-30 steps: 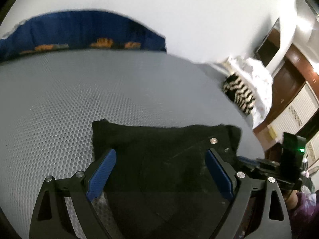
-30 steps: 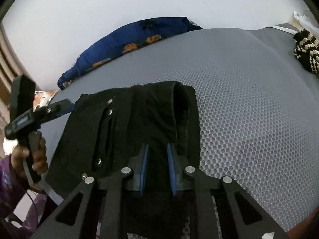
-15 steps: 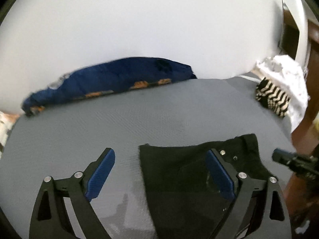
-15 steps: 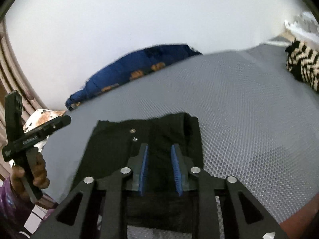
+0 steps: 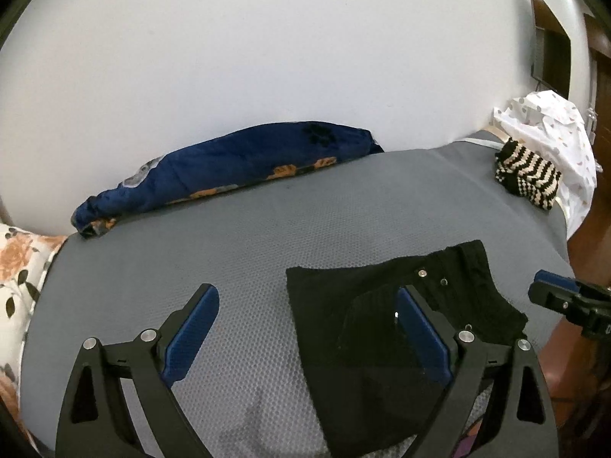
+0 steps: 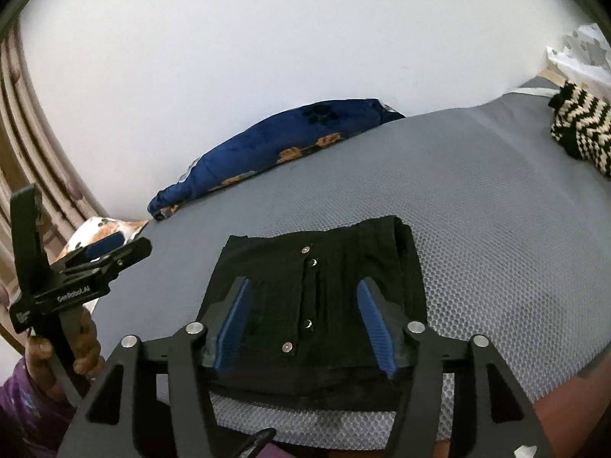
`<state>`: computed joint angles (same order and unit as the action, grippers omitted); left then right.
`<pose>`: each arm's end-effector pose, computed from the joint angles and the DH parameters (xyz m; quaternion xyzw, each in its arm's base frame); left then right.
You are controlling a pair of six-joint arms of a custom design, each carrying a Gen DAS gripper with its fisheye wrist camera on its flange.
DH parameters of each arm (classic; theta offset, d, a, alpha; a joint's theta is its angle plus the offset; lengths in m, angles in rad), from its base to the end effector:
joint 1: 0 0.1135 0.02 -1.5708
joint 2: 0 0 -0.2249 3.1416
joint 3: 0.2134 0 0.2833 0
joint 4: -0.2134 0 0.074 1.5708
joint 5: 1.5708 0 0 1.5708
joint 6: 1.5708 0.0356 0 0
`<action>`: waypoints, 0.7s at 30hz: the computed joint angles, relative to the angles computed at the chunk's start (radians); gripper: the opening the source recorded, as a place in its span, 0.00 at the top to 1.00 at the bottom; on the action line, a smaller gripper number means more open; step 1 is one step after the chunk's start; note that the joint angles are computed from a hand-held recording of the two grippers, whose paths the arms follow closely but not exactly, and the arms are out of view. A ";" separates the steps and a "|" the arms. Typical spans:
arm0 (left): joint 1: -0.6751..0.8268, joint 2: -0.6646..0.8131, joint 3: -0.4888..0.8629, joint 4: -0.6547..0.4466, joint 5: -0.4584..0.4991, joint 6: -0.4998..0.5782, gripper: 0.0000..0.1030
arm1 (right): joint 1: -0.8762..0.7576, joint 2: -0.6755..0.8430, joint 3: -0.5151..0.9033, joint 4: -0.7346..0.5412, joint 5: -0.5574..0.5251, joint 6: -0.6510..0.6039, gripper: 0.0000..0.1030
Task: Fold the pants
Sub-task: 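Release the black trousers and lift both grippers above the bundle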
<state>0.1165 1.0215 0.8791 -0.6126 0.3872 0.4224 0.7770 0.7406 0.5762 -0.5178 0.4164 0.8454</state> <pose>0.2628 0.0172 0.2521 0.2127 0.8787 -0.0666 0.4222 0.1667 0.1438 0.2119 0.1190 0.8799 0.1764 0.4249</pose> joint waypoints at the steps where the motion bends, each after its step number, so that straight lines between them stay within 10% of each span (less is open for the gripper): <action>1: 0.000 -0.002 -0.001 0.000 -0.004 0.000 0.09 | -0.001 -0.010 -0.006 -0.004 0.004 0.006 0.42; 21: -0.036 0.209 0.000 0.073 -0.098 -0.016 0.08 | -0.228 -0.118 -0.121 -0.066 -0.150 -0.017 0.24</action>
